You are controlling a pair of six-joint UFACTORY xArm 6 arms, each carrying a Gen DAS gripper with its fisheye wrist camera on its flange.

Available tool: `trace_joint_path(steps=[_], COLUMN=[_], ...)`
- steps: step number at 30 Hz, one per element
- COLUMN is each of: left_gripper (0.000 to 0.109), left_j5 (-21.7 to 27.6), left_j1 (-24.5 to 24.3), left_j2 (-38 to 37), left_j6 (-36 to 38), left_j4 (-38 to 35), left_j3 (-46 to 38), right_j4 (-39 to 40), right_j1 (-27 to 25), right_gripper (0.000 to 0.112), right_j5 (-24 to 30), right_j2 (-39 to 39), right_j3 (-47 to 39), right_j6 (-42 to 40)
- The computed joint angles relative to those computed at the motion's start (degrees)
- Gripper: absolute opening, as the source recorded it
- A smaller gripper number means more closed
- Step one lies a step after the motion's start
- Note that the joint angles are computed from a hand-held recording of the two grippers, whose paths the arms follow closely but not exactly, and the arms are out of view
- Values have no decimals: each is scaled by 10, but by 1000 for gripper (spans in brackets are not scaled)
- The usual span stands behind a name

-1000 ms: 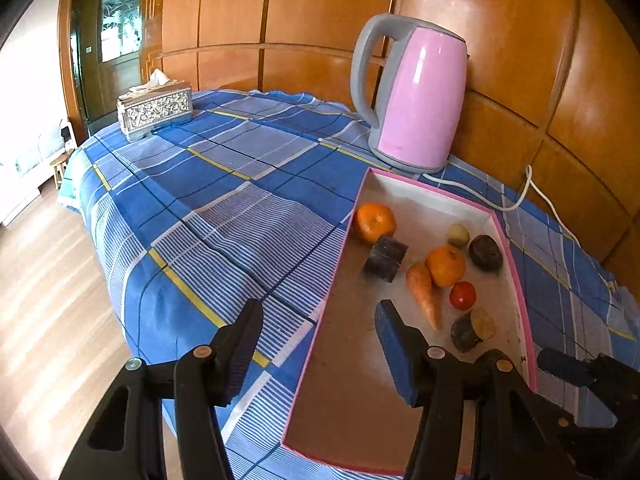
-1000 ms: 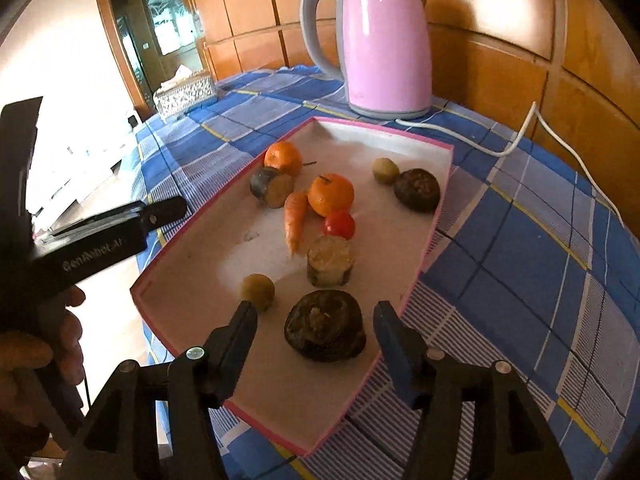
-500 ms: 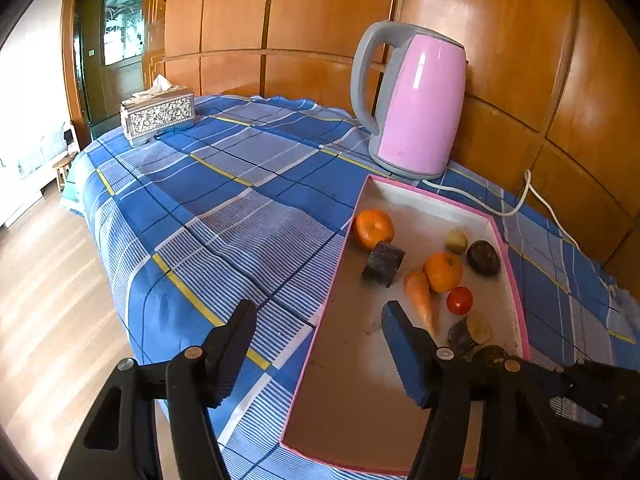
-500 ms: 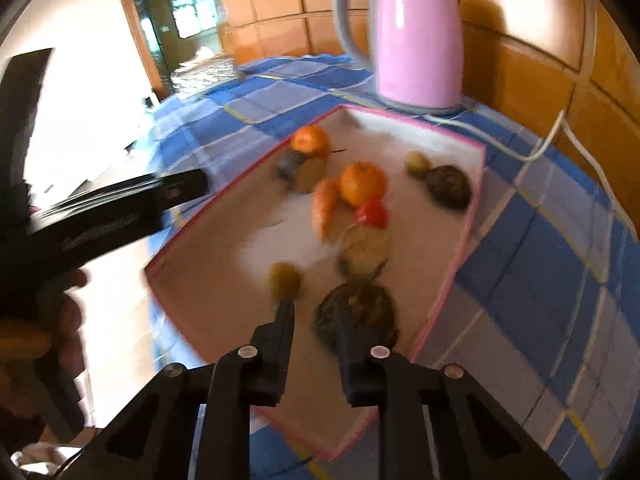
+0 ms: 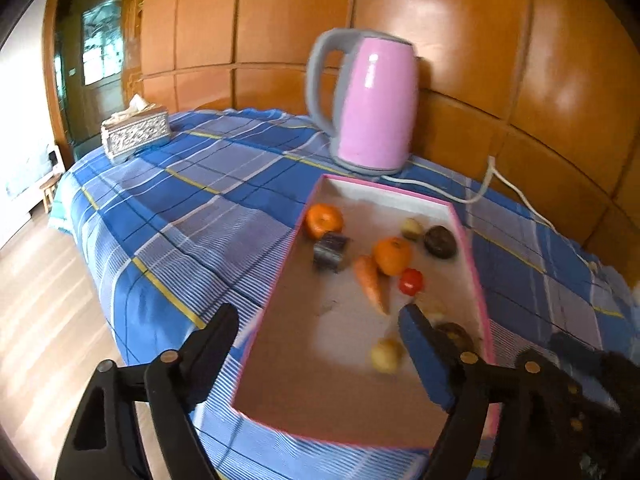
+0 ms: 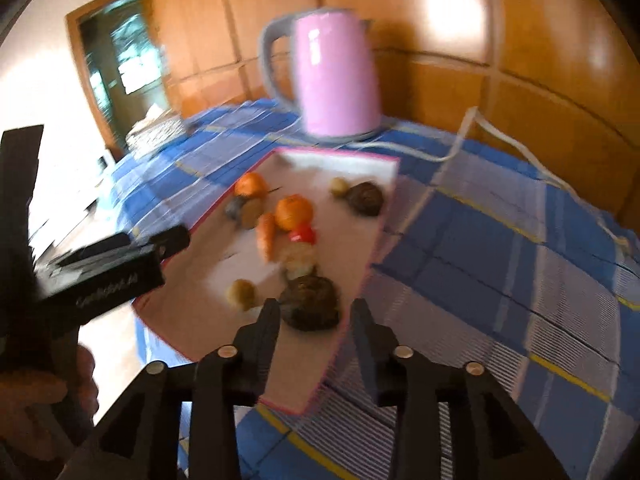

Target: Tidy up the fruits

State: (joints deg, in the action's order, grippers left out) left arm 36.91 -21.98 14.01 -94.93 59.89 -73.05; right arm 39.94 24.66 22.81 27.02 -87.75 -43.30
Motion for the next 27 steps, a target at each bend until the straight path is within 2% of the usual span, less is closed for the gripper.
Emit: trace_joint_path(steps=[1,2,3,4,8,11,16,27], left_gripper=[91,93,96,99,103,103,103,103], left_j5=[5,12,18,23,23,24,28,55], left_j1=[-8,-17,-23,-29,-44,-51,-60,-63], left_j2=[-3,-6,-10,-13,-20,-14,-11,-13], left_j6=[-5,-10,-15,-19,-33,-22,-18,-28], left_j4=[9,18,24,28,39,35,47,53], left_j3=[2,4,7,10,19,10,2,0], right_j4=[-5,-16,-33,-57,-165,-196,-246,-272], right_j1=[0,-1,-1,-4,-21,-28,-33,-31], right_gripper=[53,64,68,68,68,69,69,69], right_j5=[-19,-46,-70,-89,-101,-117,-154,-168], right_j2=[-6,-12,-16,-19,-20,-30,-51,-57], right_j3=[11,25,37,48,63,83,118,131], right_j6=[13,34,57,86,210,251,292,312])
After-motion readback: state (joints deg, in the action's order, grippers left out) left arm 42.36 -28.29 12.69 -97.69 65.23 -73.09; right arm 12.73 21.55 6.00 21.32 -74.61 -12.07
